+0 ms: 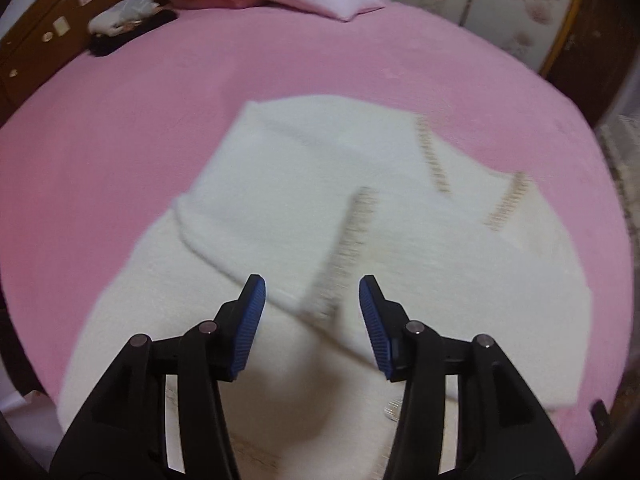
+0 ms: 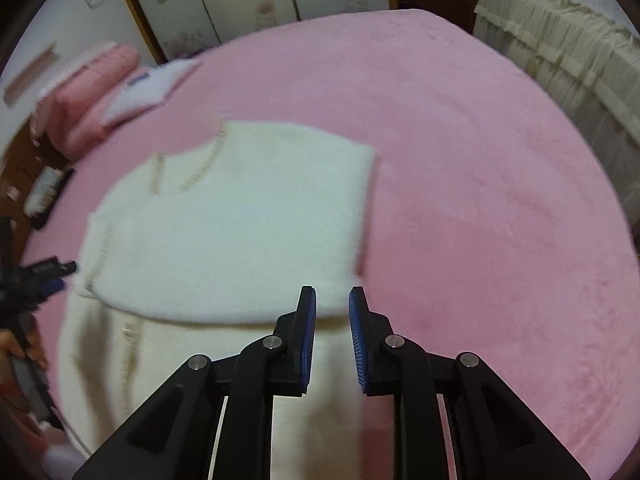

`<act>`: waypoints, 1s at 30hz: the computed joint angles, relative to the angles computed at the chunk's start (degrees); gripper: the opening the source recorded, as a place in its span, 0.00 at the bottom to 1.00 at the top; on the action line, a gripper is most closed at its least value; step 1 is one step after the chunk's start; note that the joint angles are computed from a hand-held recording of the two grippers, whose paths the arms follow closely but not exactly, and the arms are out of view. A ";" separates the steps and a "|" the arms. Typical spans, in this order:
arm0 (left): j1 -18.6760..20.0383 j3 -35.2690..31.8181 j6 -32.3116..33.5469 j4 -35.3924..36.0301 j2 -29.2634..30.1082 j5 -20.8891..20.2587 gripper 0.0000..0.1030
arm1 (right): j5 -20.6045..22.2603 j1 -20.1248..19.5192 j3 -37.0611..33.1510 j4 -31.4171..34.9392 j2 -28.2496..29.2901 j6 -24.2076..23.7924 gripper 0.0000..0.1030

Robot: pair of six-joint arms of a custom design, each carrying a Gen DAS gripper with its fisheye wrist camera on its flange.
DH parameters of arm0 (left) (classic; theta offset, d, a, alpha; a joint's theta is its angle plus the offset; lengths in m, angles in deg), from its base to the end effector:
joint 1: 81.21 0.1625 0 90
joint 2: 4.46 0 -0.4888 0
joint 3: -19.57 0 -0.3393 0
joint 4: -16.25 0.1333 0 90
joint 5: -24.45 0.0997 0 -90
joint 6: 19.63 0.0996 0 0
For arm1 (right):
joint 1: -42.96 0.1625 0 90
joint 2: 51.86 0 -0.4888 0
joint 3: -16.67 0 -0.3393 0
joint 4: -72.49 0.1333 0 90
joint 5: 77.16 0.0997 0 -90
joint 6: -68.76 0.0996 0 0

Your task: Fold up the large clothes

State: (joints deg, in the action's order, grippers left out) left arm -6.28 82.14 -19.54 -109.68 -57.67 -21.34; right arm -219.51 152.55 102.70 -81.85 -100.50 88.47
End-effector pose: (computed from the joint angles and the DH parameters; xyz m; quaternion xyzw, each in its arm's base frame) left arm 0.0011 -0.7756 0.4795 0.0332 0.9052 -0.2588 0.3354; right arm 0.2890 -0.6497 0.3143 -0.1037 -0.8726 0.3412 0.3337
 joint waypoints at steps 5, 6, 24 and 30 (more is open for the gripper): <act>-1.37 1.52 -0.10 8.09 -0.24 -9.77 0.30 | 14.63 -3.28 -0.82 -0.94 2.20 2.48 0.08; -1.84 2.92 1.20 6.95 0.18 -8.79 0.29 | 16.35 -3.80 -1.08 -0.52 2.71 3.02 0.07; -1.49 8.72 16.76 -10.62 5.70 17.54 0.09 | 8.33 -8.12 6.79 -1.41 -3.07 1.73 0.00; -2.28 7.85 5.35 4.08 2.23 -4.75 0.07 | 21.59 -7.71 -2.48 4.87 1.88 -3.69 0.00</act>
